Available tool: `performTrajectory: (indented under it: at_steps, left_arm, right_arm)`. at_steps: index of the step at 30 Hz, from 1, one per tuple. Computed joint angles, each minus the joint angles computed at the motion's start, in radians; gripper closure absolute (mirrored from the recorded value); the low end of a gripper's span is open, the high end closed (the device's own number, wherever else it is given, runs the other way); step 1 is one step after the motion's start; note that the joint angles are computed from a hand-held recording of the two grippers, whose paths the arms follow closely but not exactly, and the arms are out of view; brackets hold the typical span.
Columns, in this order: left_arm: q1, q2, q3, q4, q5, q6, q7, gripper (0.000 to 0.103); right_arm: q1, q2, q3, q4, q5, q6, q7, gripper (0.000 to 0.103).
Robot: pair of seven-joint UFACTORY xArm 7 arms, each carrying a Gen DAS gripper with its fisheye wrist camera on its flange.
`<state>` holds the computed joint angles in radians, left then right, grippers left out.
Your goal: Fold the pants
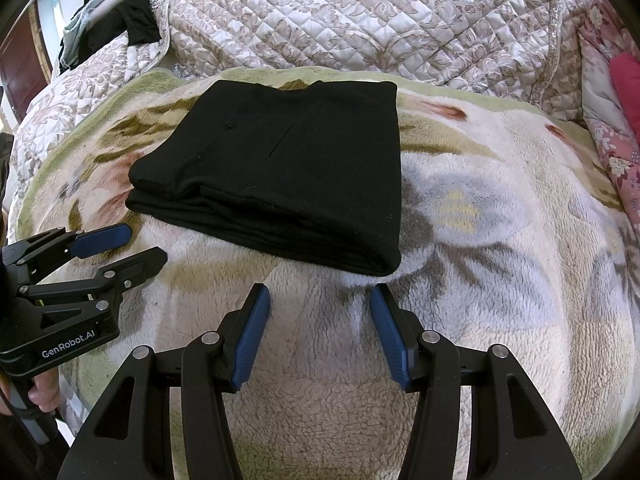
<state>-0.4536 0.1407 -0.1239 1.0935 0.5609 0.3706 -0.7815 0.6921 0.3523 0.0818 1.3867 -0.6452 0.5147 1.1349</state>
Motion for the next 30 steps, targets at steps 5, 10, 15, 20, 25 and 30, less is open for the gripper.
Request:
performTrajectory:
  at_steps: [5,10,15,20,25,30]
  left_arm:
    - [0.000,0.003,0.000,0.004,-0.002,0.000,0.004,0.047]
    - [-0.001,0.001,0.001,0.001,-0.001,-0.001,0.003,0.047]
    - [-0.001,0.002,0.002,0.002,-0.002,0.000,0.004,0.047]
    - [-0.002,0.004,0.002,0.006,-0.003,0.004,0.006,0.047]
    - [-0.002,0.005,0.002,0.006,0.000,0.007,0.003,0.047]
    - [-0.002,0.006,0.002,0.007,0.001,0.007,0.003,0.047]
  right_arm:
    - [0.001,0.001,-0.001,0.001,-0.001,0.000,0.000,0.050]
    - [0.001,0.001,-0.001,0.001,-0.001,0.001,0.001,0.050]
    - [0.001,0.001,-0.001,0.002,0.000,0.002,0.000,0.050]
    - [0.001,0.001,0.000,0.003,0.000,0.003,0.000,0.050]
    - [0.001,0.001,-0.001,0.002,0.000,0.003,0.000,0.050]
    - [0.002,0.002,-0.001,0.004,-0.003,0.004,0.002,0.049]
